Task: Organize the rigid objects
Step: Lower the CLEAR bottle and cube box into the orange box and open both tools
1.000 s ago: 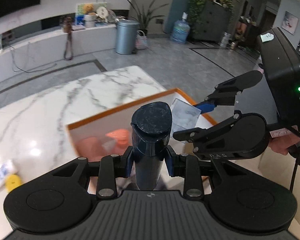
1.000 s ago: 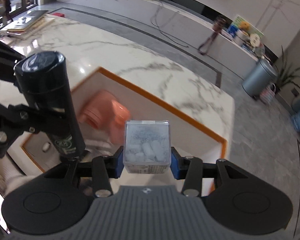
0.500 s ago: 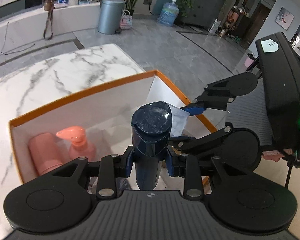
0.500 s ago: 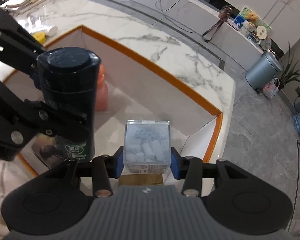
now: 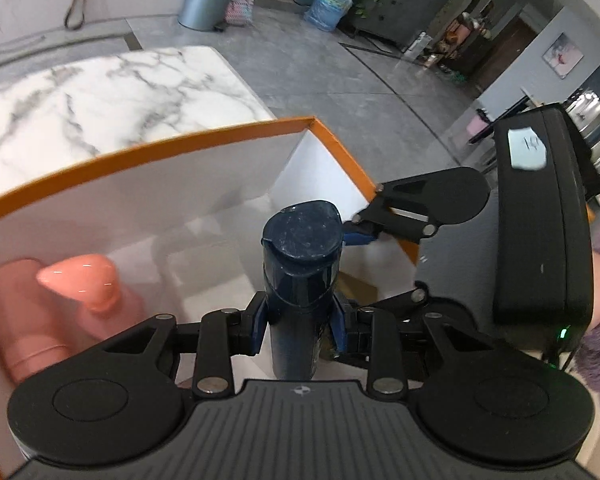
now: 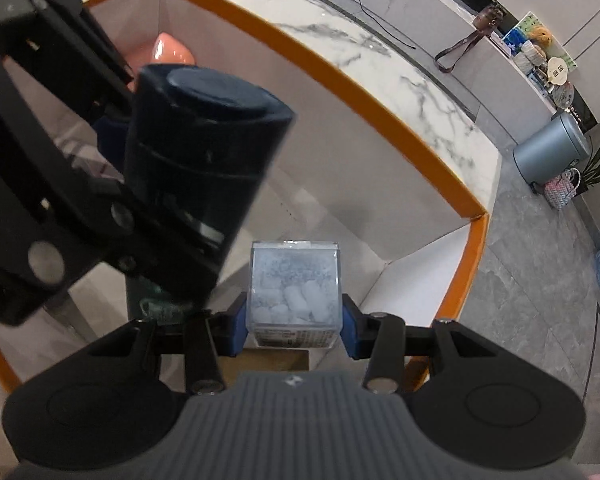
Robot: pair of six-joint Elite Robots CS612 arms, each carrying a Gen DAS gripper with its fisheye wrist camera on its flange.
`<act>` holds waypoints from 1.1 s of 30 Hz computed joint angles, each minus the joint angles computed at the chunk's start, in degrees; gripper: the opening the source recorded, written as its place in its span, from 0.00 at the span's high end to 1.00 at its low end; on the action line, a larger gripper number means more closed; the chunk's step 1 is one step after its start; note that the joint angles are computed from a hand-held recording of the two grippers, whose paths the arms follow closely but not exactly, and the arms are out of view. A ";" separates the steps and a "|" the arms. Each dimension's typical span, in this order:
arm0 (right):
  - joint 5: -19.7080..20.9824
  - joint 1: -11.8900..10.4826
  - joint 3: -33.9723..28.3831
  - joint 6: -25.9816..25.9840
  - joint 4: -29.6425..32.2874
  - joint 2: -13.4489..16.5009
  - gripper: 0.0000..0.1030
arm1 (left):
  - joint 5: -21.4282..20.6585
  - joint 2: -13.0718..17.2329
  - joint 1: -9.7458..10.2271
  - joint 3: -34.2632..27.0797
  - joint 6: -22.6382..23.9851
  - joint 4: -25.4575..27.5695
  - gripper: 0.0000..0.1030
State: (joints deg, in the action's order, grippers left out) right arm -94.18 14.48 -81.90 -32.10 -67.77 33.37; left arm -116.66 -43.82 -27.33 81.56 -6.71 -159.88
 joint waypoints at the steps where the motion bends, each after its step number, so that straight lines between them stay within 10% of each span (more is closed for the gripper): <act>1: -0.37 0.05 -0.11 -0.81 -0.31 0.13 0.56 | 0.10 0.14 -0.04 -0.10 -0.05 -0.24 0.64; 21: -2.12 0.24 -2.02 -3.16 -2.21 1.34 0.42 | 2.47 0.97 -0.71 -1.05 -0.66 6.04 0.65; 33: -5.62 0.94 -3.46 -1.56 -5.29 2.37 0.29 | 8.92 -1.33 -1.84 2.32 0.29 1.28 0.45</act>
